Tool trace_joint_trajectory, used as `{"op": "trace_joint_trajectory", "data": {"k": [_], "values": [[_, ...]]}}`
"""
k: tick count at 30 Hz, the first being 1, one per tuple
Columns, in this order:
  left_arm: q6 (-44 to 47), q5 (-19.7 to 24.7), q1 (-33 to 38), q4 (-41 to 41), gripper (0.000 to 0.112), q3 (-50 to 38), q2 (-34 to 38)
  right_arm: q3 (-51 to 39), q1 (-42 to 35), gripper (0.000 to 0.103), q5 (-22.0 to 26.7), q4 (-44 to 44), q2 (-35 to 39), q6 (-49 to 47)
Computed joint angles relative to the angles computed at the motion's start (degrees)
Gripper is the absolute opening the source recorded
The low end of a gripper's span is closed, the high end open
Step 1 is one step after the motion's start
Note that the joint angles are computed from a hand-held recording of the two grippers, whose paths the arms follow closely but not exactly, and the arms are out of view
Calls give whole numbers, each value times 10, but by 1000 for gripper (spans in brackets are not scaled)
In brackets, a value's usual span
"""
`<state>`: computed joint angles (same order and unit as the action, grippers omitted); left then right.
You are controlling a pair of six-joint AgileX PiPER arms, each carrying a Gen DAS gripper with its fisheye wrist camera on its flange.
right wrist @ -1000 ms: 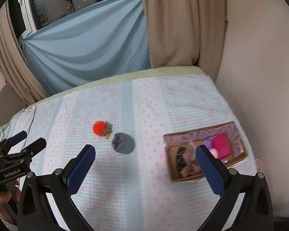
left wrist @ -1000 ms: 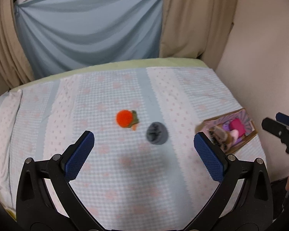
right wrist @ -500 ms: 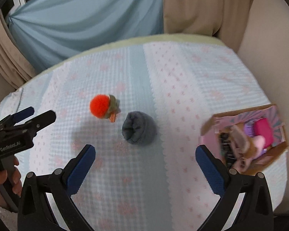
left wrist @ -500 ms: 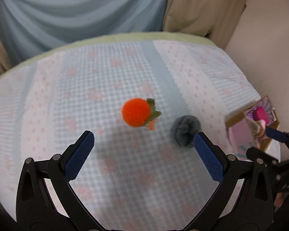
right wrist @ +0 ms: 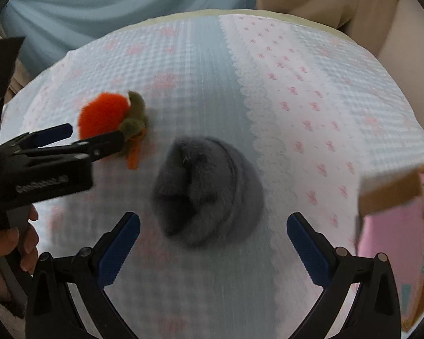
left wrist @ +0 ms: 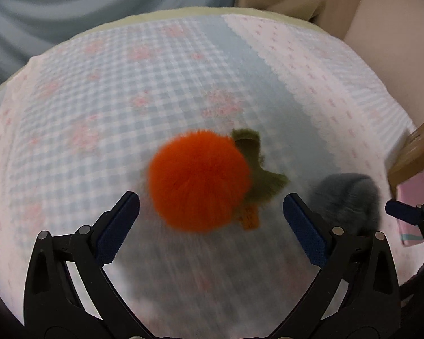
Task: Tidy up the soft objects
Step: 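Grasp the orange pompom with the left tool while the right tool grasps the grey fuzzy item, then carry the pompom and grey item over the box with both tools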
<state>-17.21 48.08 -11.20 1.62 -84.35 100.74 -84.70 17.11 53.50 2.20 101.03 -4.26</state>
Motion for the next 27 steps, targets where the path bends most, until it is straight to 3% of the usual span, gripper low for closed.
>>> {"op": "trace_joint_trajectory", "data": {"k": [5,7,10,17,27], "values": [[16,-21,9,-7,80,-18,44,-29,10,101,-16,-11,53,9],[21,-21,11,-10,67,-29,58,-49,9,86,-10,-7,76,7],[26,-27,12,-9,48,-37,67,-61,9,78,-7,-6,89,8],[40,-31,14,-19,37,-43,63,-51,3,55,-20,5,75,3],[19,-16,7,-1,35,-41,23,-56,-17,48,-3,43,48,-15]]}}
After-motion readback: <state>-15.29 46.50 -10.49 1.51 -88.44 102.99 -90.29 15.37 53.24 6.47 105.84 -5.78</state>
